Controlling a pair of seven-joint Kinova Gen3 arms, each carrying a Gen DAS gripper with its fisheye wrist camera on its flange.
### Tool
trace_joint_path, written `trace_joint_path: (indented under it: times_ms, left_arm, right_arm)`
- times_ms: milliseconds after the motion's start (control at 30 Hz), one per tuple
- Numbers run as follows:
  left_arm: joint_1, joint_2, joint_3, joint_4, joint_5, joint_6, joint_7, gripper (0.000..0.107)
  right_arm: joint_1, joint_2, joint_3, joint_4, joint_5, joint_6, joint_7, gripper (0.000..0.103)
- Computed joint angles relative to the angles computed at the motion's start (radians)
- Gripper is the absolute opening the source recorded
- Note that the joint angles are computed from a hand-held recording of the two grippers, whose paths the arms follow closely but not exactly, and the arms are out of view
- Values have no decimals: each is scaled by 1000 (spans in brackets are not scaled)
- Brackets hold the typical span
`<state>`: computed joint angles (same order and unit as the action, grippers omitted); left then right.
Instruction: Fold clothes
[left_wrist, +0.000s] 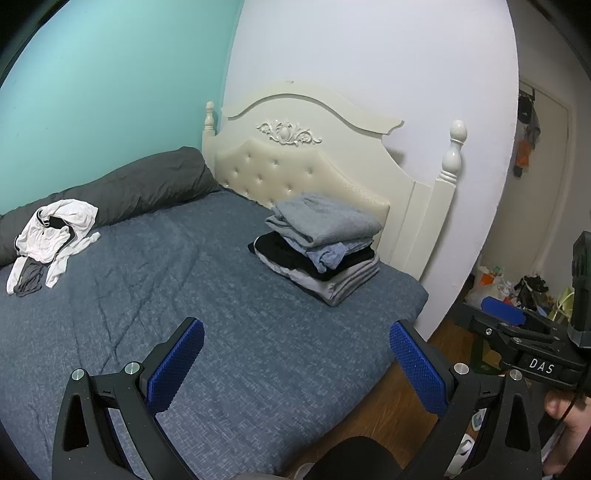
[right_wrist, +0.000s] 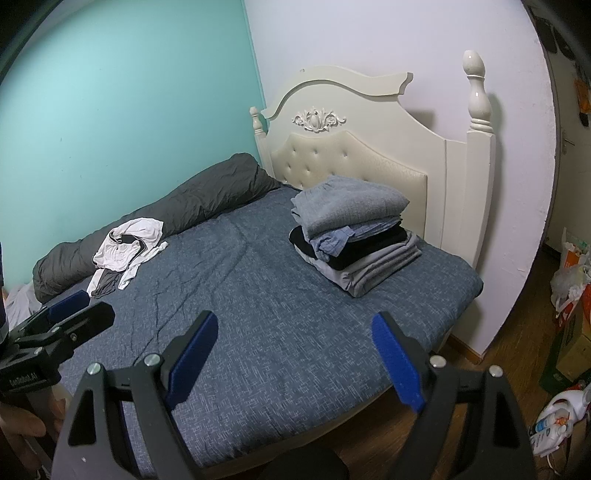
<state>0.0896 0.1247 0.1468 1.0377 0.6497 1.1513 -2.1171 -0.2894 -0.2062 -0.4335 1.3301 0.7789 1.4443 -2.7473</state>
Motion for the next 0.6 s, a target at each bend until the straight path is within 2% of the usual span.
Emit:
trace_joint_path:
  times_ms: [600]
  left_arm:
    - [2, 7, 2, -13, -9, 11, 15, 103]
  right_arm:
    - [4, 0, 7, -2, -10, -4, 15, 86]
